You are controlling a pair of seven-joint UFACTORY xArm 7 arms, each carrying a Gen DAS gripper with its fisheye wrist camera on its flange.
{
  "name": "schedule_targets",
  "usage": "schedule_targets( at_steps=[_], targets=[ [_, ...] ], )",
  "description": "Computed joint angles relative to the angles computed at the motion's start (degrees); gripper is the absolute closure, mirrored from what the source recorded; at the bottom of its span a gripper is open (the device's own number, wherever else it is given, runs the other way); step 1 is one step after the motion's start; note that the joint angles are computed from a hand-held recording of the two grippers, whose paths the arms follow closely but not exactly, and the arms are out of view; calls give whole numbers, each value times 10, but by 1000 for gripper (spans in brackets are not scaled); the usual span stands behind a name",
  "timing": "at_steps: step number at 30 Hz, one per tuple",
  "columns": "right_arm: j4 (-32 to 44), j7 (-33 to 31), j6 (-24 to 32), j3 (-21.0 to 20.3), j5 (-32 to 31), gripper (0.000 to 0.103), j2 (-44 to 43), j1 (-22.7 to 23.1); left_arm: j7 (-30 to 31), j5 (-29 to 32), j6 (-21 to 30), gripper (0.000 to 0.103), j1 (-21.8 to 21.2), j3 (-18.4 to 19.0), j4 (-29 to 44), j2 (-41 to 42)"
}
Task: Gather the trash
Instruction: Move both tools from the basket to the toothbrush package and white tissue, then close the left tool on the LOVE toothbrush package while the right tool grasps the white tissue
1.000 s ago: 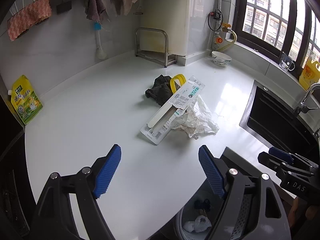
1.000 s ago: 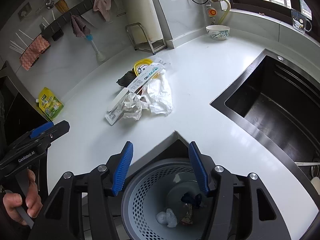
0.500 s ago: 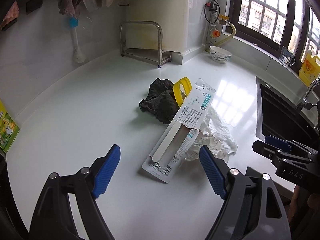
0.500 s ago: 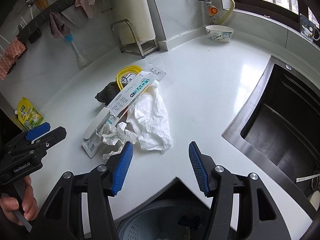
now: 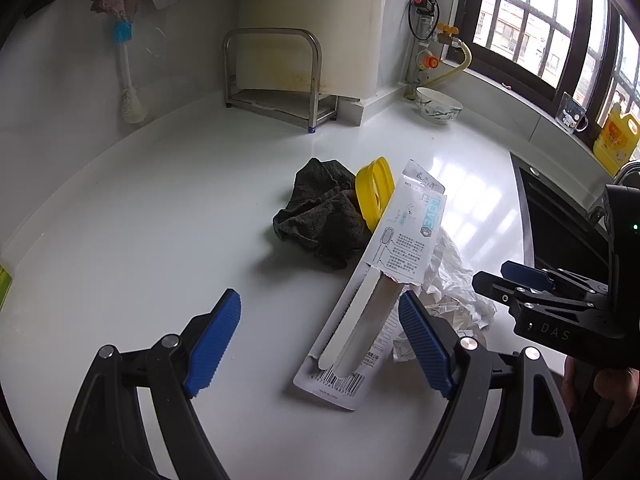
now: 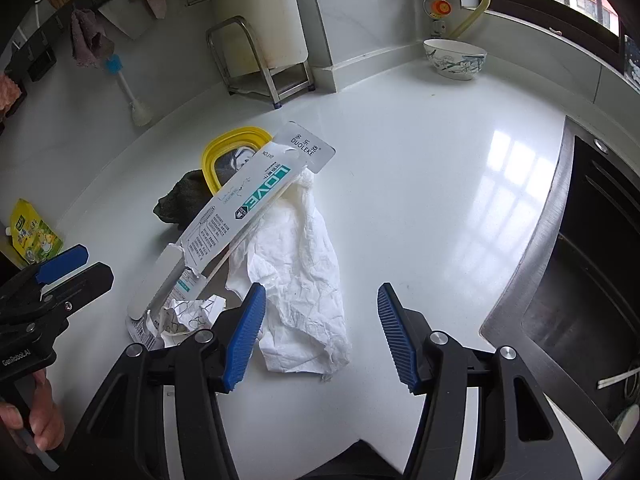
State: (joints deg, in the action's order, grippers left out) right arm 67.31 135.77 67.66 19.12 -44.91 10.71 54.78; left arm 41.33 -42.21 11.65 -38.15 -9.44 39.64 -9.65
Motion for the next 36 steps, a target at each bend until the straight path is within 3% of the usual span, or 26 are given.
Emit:
schedule_targets(
  at_steps=[7,12,14,16,18,21,29,36],
  targets=[
    [-10,-38,-45,-11,2,47,8,-21,23,-15,4,23,2,-3,16,16],
    [9,-73,-39,-19,3,48,29,-18,38,-26,7,23,8,-10,27,25],
    [10,-73,-41,-22,0,55,30,-16,42,-28,10,23,10,-13,32,29],
    [8,-70,-46,-24,0,75,30,-15,46,-30,11,23,12,-18,36,34],
    [7,-67,-45,-25,-1,87,30,-13,53,-36,12,23,13,-22,39,38],
    [0,-43,-38,-23,-7,96,22,-6,70,-49,11,23,12,-27,43,41],
    [-33,31,-13,-3,3,98,-11,-2,80,-44,10,23,15,-46,54,64],
    [-35,37,-14,6,6,98,-11,-5,100,-38,19,23,23,-67,67,90]
  ],
)
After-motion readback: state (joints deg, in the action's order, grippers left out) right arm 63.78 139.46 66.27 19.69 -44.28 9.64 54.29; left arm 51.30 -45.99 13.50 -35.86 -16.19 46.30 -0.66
